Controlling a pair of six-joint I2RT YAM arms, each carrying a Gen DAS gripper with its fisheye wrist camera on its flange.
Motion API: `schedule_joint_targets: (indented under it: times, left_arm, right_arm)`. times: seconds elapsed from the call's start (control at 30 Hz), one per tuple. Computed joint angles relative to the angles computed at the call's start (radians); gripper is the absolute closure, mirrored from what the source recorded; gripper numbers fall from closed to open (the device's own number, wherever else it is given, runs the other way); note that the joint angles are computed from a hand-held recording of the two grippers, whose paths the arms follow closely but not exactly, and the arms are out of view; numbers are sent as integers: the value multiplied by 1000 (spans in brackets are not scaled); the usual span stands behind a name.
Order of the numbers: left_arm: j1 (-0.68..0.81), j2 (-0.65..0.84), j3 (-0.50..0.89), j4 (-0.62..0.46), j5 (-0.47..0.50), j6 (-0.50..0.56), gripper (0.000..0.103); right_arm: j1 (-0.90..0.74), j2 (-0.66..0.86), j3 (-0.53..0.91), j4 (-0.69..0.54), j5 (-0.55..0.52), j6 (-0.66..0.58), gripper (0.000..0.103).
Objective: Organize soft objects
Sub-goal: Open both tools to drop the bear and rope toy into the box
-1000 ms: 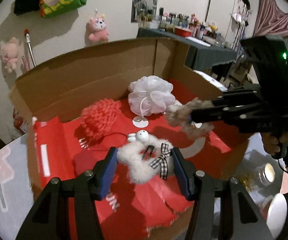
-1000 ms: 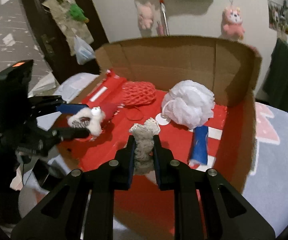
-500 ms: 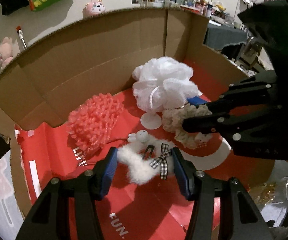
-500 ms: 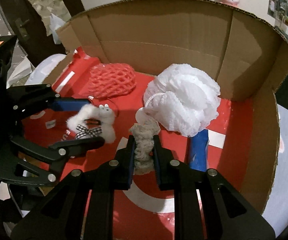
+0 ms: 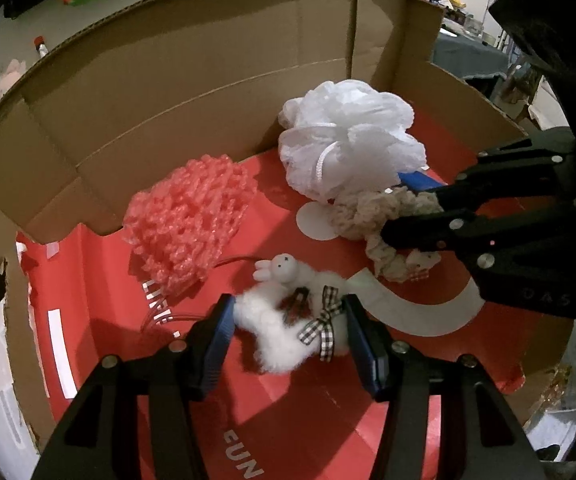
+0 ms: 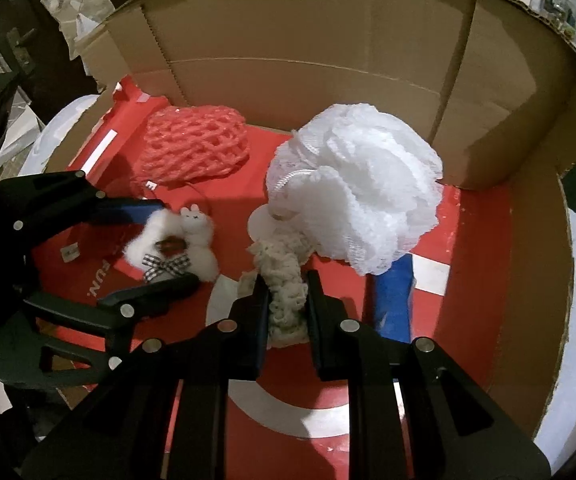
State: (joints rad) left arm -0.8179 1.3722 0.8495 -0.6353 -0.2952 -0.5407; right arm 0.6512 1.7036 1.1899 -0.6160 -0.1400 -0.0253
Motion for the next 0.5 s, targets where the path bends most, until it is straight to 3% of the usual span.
schedule_joint_targets:
  times: [0.5]
  left_arm:
    - [14, 4, -9, 20, 10, 6, 44]
  right_arm:
    - [13, -4, -4, -3, 26, 7, 85]
